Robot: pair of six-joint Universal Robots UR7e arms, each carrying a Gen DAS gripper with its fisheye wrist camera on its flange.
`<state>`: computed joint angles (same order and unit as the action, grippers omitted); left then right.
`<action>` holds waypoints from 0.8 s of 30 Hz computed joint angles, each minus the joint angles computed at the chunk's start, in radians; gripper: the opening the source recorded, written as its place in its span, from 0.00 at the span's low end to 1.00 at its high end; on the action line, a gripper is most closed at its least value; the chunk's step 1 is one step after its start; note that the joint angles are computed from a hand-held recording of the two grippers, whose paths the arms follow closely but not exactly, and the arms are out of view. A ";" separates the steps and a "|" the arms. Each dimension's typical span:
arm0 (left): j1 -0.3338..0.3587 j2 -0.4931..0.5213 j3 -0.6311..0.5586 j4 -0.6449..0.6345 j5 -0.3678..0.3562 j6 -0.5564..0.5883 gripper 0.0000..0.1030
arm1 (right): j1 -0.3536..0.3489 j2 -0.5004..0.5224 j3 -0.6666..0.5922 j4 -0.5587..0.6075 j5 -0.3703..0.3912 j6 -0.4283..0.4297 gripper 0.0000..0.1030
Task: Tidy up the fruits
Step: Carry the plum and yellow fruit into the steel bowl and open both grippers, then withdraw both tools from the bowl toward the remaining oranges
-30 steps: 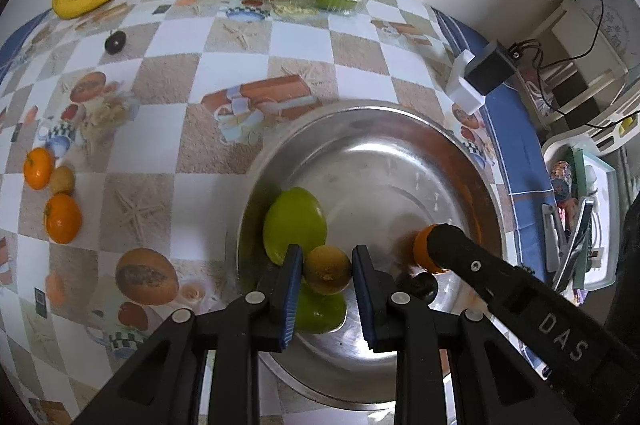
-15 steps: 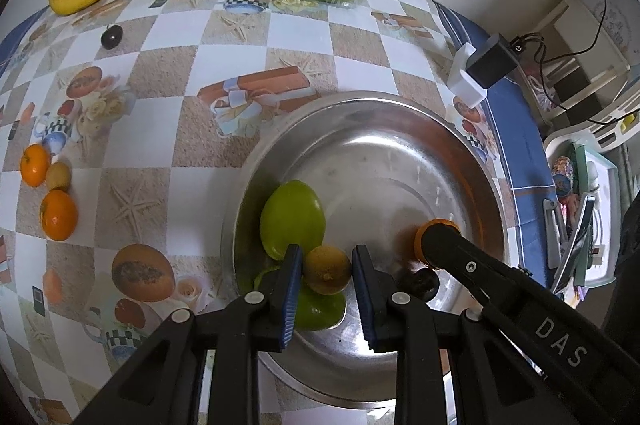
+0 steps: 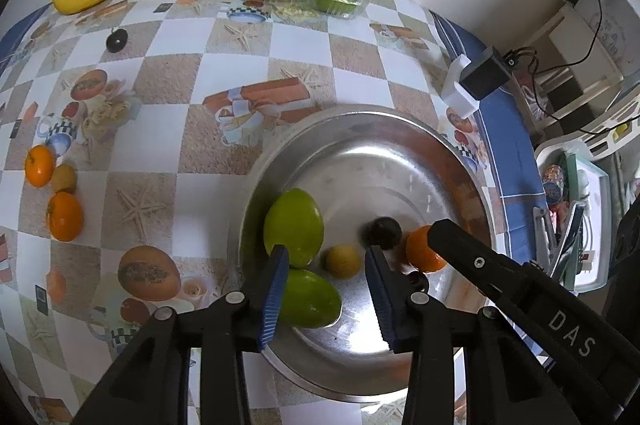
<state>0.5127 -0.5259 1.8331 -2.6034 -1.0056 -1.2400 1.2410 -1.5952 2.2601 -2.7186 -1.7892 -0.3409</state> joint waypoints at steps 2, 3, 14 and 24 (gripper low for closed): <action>0.001 -0.007 0.004 0.013 0.003 -0.014 0.42 | -0.001 -0.001 -0.001 0.000 0.001 0.001 0.33; 0.002 -0.011 0.007 0.019 0.005 -0.024 0.42 | -0.002 -0.001 -0.002 0.002 0.001 0.002 0.33; 0.010 -0.090 0.088 0.083 0.054 -0.176 0.42 | 0.001 0.006 -0.004 0.014 -0.010 -0.003 0.33; 0.005 -0.193 0.170 0.208 0.131 -0.339 0.43 | 0.022 0.011 0.005 0.009 -0.021 -0.027 0.33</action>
<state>0.5172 -0.7189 2.0032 -2.3952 -0.8742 -1.5791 1.2633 -1.5847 2.2650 -2.7101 -1.8103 -0.3683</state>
